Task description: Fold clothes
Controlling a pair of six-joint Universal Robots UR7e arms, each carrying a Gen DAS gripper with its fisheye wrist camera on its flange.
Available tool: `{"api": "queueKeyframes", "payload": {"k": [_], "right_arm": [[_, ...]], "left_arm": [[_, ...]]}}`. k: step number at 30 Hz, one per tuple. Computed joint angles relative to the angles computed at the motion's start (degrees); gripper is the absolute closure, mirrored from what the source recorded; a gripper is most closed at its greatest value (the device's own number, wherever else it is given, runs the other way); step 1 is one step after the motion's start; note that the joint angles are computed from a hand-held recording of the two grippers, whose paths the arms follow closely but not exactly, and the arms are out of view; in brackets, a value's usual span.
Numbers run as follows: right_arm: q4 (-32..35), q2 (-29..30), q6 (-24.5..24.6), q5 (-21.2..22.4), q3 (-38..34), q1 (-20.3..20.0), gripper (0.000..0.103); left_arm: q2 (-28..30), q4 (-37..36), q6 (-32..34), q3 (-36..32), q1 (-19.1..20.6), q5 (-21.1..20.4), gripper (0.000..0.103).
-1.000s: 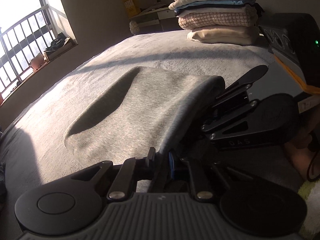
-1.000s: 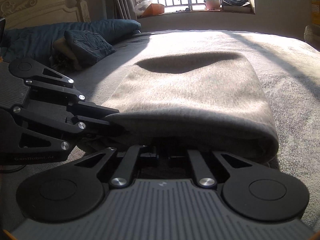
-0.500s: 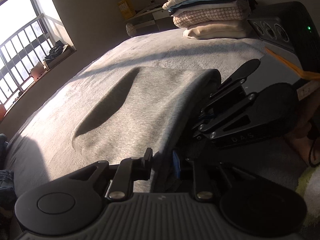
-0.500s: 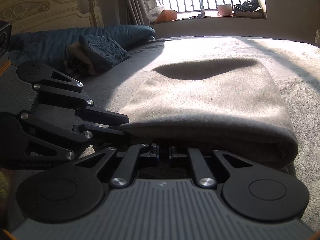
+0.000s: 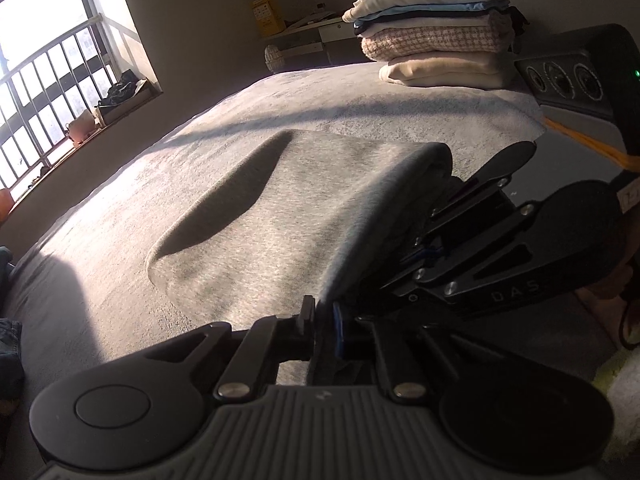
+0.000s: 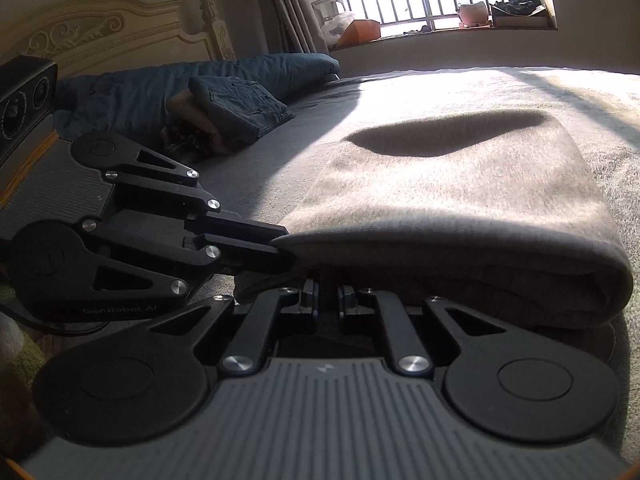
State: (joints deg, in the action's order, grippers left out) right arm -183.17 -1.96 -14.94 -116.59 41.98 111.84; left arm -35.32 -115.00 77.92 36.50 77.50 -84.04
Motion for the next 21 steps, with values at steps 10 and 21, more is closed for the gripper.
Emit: {"api": "queueKeyframes", "payload": {"k": [10, 21], "right_arm": [[-1.1, 4.2, 5.7, 1.1, -6.7, -1.2, 0.096], [-1.2, 1.6, 5.4, 4.5, -1.4, -1.9, 0.094]], "left_arm": [[3.0, 7.6, -6.0, -7.6, 0.2, -1.0, 0.094], [3.1, 8.6, -6.4, -7.8, 0.0, -0.4, 0.094]]}}
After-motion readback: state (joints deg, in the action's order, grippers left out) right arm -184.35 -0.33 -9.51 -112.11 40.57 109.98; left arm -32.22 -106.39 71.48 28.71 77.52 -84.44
